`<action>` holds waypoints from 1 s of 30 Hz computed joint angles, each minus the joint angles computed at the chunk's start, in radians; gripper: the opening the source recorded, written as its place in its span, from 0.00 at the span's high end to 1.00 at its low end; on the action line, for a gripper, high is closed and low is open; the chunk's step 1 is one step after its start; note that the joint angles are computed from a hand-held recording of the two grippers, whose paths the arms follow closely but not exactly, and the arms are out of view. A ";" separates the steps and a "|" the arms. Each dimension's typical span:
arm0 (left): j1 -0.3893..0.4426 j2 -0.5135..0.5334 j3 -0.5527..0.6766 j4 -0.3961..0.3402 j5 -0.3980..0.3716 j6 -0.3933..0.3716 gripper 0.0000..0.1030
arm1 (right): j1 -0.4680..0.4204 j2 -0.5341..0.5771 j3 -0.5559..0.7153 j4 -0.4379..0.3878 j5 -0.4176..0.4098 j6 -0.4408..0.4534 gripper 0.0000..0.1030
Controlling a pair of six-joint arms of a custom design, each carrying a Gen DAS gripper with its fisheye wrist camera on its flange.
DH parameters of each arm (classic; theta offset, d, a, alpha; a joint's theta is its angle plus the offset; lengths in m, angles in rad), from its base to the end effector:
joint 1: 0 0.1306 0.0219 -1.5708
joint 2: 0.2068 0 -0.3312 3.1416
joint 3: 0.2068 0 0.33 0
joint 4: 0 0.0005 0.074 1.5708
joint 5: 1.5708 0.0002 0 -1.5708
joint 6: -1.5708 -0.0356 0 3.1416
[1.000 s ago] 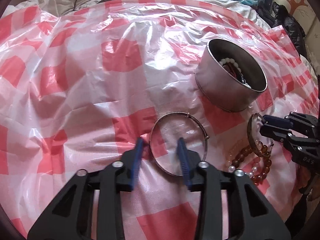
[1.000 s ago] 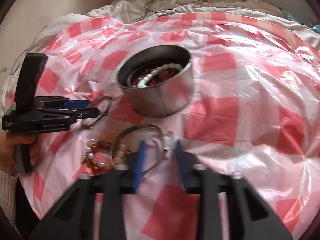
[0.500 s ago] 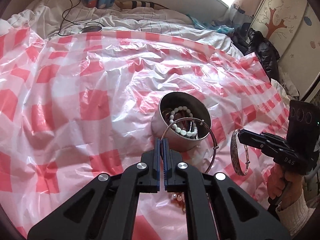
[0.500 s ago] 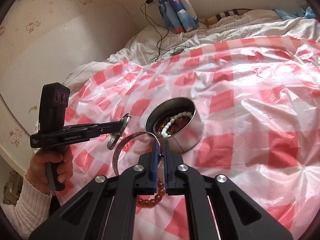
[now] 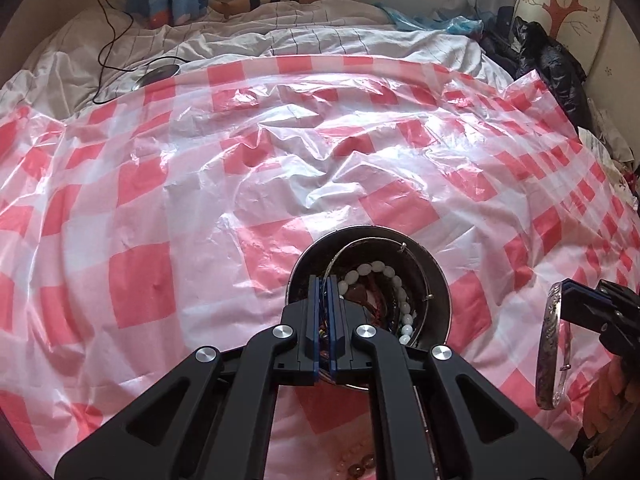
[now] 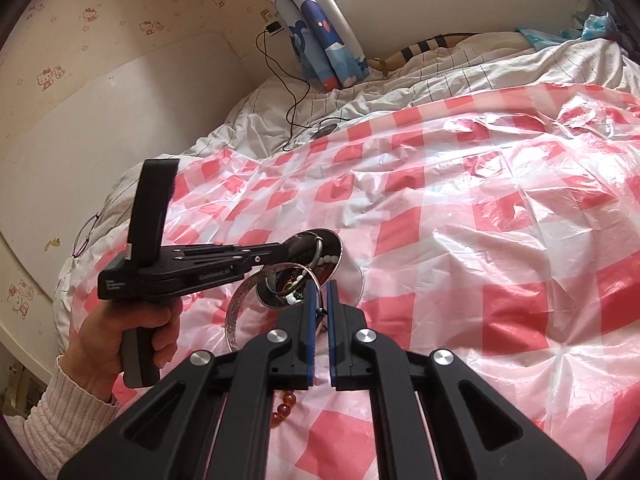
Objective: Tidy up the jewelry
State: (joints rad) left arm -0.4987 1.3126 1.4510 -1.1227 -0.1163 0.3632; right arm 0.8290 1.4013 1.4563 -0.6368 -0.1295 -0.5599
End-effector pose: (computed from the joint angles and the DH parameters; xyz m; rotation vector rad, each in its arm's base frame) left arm 0.3461 -0.1843 0.4157 0.1282 2.5526 -0.1872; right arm 0.3044 0.3382 0.4195 -0.3882 2.2686 0.9083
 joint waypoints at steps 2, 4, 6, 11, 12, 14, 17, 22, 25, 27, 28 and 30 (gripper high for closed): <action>-0.005 0.014 0.000 -0.005 -0.015 -0.006 0.97 | 0.000 0.005 0.006 -0.004 0.002 -0.001 0.94; 0.007 0.016 -0.011 -0.008 0.042 -0.002 0.96 | 0.004 0.019 0.024 -0.016 0.017 0.002 0.94; 0.012 0.007 -0.021 -0.012 0.067 0.004 0.95 | 0.006 0.043 0.055 -0.030 0.021 0.009 0.94; 0.033 -0.103 -0.087 0.008 0.106 0.055 0.86 | 0.027 0.122 0.158 -0.086 0.055 0.051 0.94; 0.031 -0.129 -0.099 -0.001 0.087 0.070 0.77 | 0.029 0.144 0.186 -0.095 0.059 0.059 0.94; 0.024 -0.189 -0.137 -0.011 0.043 0.099 0.60 | 0.036 0.193 0.250 -0.114 0.070 0.081 0.94; 0.029 -0.268 -0.210 -0.023 0.054 0.132 0.58 | 0.051 0.280 0.358 -0.163 0.093 0.124 0.94; 0.044 -0.306 -0.293 -0.039 0.167 0.147 0.58 | 0.071 0.365 0.442 -0.235 0.163 0.183 0.90; 0.019 -0.307 -0.307 -0.030 0.203 0.143 0.57 | 0.068 0.308 0.359 -0.160 0.198 0.164 0.56; 0.002 -0.321 -0.331 -0.022 0.231 0.161 0.56 | 0.074 0.255 0.317 -0.146 0.231 0.175 0.56; -0.004 -0.330 -0.348 -0.017 0.244 0.176 0.56 | 0.078 0.230 0.300 -0.153 0.239 0.181 0.56; -0.020 -0.344 -0.381 -0.006 0.263 0.203 0.55 | 0.089 0.176 0.251 -0.186 0.237 0.183 0.55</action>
State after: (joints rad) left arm -0.5184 0.9690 1.0703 -1.1290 0.1465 0.5657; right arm 0.9181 1.5768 1.7076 -0.8230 0.1078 -0.3764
